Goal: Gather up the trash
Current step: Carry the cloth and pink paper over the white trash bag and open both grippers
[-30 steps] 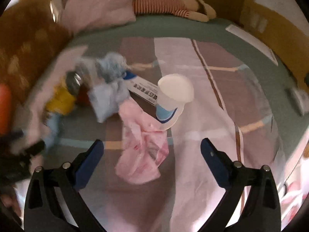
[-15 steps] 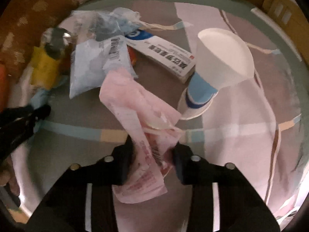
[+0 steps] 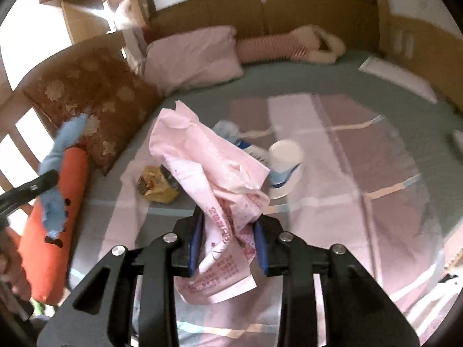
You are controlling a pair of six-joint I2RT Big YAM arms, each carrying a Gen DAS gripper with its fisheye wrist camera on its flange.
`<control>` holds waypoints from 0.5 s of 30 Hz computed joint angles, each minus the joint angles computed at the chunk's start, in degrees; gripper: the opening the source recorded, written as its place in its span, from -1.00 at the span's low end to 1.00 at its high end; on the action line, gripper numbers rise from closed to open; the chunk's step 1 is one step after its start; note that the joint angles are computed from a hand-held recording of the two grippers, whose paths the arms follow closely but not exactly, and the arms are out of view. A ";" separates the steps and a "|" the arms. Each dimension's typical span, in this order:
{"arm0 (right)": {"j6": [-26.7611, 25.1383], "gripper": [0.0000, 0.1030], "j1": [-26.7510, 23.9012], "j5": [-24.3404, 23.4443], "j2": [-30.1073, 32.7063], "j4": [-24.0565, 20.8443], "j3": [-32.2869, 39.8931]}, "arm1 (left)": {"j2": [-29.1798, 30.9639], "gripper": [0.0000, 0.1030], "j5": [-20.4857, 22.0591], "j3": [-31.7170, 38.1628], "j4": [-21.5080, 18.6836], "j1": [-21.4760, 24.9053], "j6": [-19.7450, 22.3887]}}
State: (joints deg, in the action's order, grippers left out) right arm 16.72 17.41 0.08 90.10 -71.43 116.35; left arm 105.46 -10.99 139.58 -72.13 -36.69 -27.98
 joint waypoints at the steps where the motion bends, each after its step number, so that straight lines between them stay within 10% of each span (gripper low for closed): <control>1: -0.50 -0.39 0.52 2.09 -1.56 0.93 -1.95 | -0.76 -0.48 -2.18 -1.15 0.64 -1.16 0.41; 15: -2.04 -0.39 2.78 3.33 -2.42 1.71 -3.80 | -1.77 -0.47 -3.41 -7.69 0.78 -2.54 -1.13</control>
State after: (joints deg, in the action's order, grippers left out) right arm 14.68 20.19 3.41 87.69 -69.72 112.55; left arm 103.69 -14.40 131.88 -71.35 -39.23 -29.11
